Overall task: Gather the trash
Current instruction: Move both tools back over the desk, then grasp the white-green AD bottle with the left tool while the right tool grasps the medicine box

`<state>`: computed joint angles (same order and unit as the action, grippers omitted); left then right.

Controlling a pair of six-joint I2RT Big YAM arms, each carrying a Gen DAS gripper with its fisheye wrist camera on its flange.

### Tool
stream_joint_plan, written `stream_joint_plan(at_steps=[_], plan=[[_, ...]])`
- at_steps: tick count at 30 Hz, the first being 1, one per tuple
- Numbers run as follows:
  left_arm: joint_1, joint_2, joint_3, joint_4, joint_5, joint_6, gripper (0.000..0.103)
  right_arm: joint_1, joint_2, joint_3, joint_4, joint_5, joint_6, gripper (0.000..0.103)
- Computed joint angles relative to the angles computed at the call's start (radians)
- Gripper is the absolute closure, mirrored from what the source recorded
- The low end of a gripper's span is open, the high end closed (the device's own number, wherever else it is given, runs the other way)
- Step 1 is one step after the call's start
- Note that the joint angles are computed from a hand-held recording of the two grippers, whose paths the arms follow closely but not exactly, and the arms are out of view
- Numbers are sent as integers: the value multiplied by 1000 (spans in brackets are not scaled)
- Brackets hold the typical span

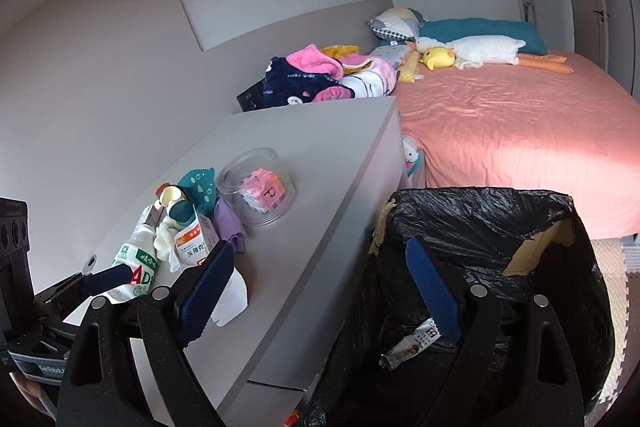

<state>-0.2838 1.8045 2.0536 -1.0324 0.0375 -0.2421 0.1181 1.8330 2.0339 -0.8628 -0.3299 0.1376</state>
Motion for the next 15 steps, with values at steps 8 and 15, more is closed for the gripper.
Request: stream_joint_plan(at_steps=[8, 15], plan=[[42, -59, -87, 22, -35, -37, 7, 39, 36, 39, -28, -42, -36, 15], [87, -96, -147, 32, -53, -79, 7, 79, 89, 99, -73, -84, -70, 15]])
